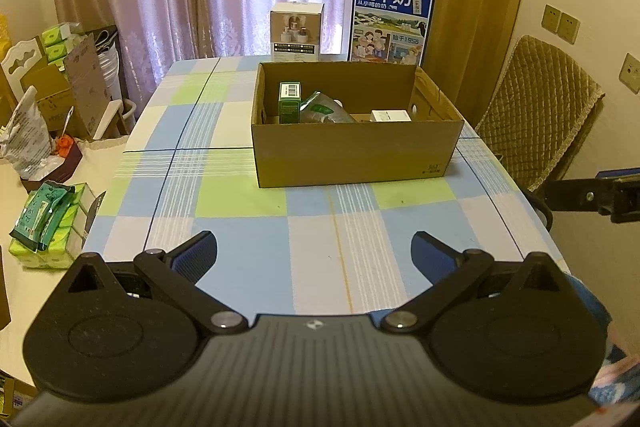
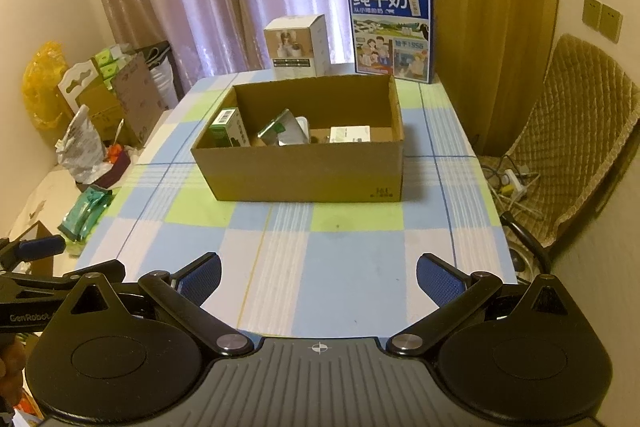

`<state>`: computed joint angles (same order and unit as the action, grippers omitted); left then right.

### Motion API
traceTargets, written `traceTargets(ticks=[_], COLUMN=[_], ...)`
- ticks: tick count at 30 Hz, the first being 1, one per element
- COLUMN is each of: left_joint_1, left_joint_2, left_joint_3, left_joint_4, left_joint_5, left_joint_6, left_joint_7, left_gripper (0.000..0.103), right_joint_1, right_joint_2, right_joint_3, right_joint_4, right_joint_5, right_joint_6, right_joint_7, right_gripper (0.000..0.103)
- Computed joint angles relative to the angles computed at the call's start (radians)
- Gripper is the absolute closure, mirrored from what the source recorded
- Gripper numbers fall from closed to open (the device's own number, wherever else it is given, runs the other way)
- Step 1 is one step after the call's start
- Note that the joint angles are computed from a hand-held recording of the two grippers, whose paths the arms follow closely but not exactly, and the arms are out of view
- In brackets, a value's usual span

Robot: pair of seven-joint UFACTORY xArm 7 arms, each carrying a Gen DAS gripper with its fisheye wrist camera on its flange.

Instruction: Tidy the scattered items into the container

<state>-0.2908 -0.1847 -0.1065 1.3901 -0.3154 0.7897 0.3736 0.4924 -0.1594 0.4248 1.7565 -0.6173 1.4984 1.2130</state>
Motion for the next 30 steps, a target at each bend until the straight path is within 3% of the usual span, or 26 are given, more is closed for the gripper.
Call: traceTargets(ticks=[30], left_joint_1=[-0.007], left_joint_2=[-0.016], left_joint_3=[0.004], left_joint_4=[-0.03], left_joint_5=[-0.011], left_joint_6=[-0.017], left_joint_7=[0.018], left_gripper=[0.001], right_joint_1=[-0.012], right_joint_2=[-0.013], right_joint_3=[0.005], right_joint_4=[-0.017], right_joint_5=[0.007], right_joint_6=[-0.008], right_joint_7=[0.01], right_gripper=[0.002])
